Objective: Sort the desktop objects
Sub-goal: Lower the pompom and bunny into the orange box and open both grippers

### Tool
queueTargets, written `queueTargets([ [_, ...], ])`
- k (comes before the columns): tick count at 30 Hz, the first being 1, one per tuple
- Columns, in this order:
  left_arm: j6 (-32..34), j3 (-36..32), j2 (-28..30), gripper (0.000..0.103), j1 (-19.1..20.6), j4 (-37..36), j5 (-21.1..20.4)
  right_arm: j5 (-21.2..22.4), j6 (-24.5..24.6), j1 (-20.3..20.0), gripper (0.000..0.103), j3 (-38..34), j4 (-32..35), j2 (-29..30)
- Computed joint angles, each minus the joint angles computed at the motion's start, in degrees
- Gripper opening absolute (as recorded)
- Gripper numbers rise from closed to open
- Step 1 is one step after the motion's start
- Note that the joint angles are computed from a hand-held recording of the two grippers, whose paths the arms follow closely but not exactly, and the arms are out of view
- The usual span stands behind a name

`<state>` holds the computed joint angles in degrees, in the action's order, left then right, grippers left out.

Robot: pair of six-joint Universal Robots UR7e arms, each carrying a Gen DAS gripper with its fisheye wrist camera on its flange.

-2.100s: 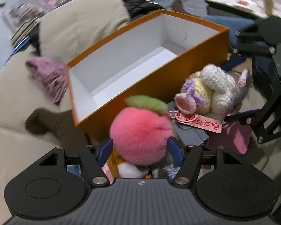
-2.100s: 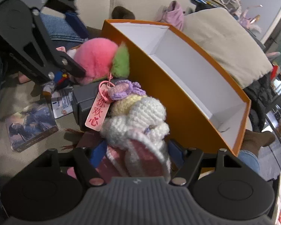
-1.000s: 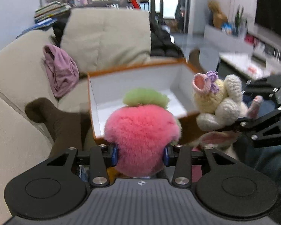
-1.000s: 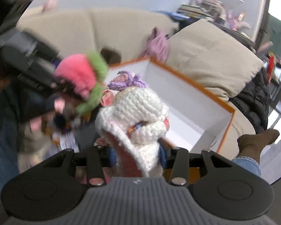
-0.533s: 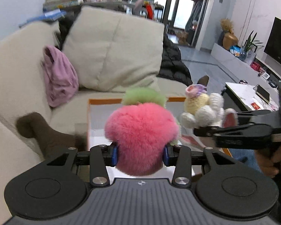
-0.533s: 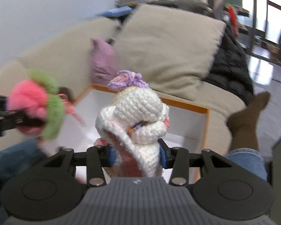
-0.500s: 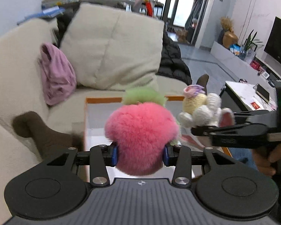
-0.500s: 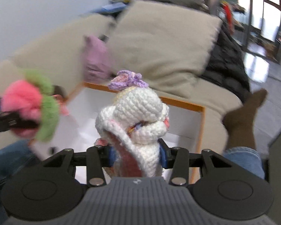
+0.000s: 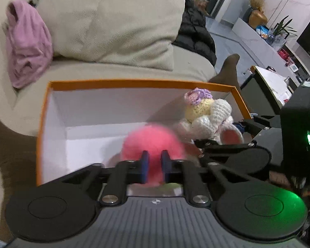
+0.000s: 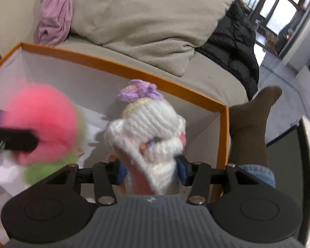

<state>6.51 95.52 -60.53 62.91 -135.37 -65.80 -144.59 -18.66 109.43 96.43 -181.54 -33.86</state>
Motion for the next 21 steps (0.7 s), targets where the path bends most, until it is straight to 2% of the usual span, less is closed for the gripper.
queueTargets([
  [4, -1.31, -2.07, 2.13, 0.014, 0.94, 3.79, 0.03, 0.46, -3.86, -0.25, 0.059, 0.39, -1.35, 0.05],
  [8, -1.61, -1.60, 1.41, 0.014, 1.27, 4.84, 0.05, 6.07, -2.66, -0.37, 0.064, 4.86, -3.37, -4.29],
  [12, -3.34, -2.18, 1.09, 0.034, 1.22, 7.01, -0.20, 9.48, -6.64, 0.28, 0.063, 9.65, -18.30, -6.57],
  [14, -4.15, -3.05, 1.73, 0.038, 1.11, 8.73, -0.76, 9.73, -7.43, 0.47, 0.063, 11.46, -25.38, -7.14],
  [16, -4.64, -3.72, 2.46, 0.047, 0.86, 10.73, -0.87, 10.62, -4.84, 0.05, 0.062, 13.41, -26.43, -8.66],
  [19, -5.30, -3.51, 3.77, 0.047, 0.46, 9.30, 0.90, 12.84, 0.71, -1.14, 0.061, 15.77, -24.95, -10.40],
  [21, -6.23, -4.21, 5.05, 0.047, 0.58, 8.96, 0.67, 12.30, 2.44, -1.75, 0.061, 16.40, -26.67, -10.07],
])
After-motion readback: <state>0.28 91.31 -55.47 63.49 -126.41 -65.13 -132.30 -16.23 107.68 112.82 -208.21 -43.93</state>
